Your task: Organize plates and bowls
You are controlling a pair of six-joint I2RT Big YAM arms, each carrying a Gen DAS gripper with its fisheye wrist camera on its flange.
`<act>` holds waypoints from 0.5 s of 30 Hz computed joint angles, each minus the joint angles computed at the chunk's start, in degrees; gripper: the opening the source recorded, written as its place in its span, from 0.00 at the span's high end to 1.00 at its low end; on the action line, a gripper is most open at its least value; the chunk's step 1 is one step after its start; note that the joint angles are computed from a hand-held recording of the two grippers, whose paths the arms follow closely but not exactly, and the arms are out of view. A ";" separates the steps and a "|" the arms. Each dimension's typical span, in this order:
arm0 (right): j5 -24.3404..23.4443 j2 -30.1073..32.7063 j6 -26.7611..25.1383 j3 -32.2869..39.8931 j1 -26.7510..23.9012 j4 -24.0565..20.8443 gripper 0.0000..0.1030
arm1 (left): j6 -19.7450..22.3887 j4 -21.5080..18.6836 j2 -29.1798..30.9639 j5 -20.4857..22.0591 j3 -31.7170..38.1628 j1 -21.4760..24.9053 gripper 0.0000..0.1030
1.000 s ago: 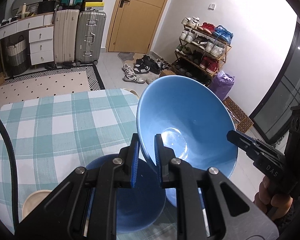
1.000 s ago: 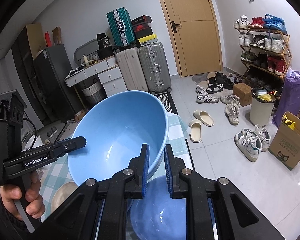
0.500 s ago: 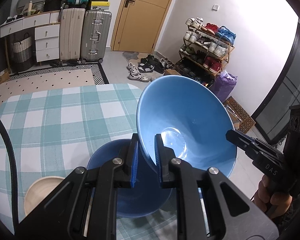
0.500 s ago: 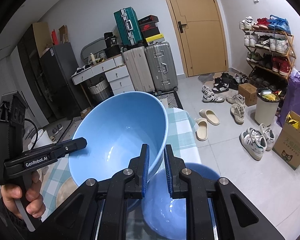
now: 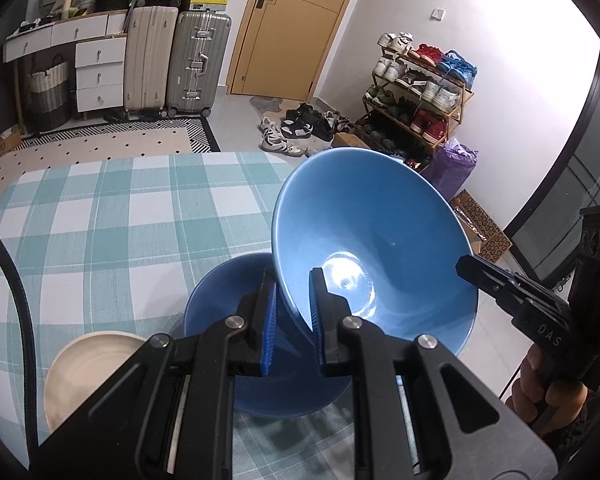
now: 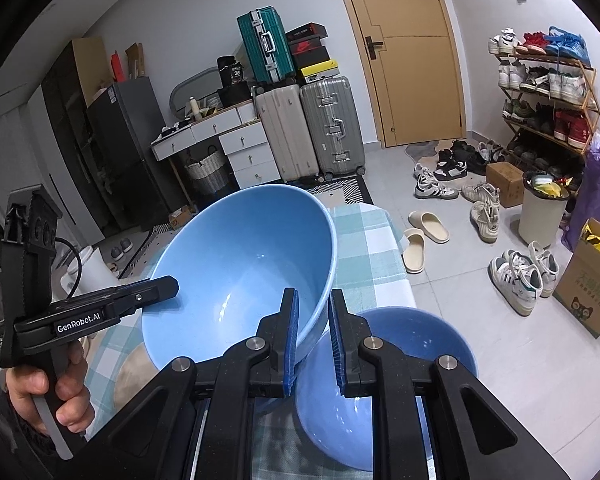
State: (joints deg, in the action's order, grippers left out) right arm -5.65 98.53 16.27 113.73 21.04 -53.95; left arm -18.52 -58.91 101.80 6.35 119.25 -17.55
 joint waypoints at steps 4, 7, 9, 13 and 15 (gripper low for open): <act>-0.07 -0.12 0.29 -1.07 0.70 0.52 0.85 | 0.28 1.63 -1.28 -0.49 -2.97 0.58 0.88; 0.24 0.09 0.00 -1.34 1.40 0.38 0.85 | 0.35 2.85 -2.42 -0.59 -5.26 1.17 0.88; 0.05 0.39 0.03 -1.36 1.89 0.34 0.85 | 0.70 3.37 -3.12 -1.01 -6.59 1.45 0.88; 0.48 1.45 -0.18 -0.92 2.61 0.07 0.85 | 0.83 4.46 -4.10 -1.57 -8.87 2.05 0.88; 0.43 1.92 -0.09 -0.98 3.02 0.18 0.85 | 1.14 5.00 -4.55 -1.62 -10.05 2.42 0.88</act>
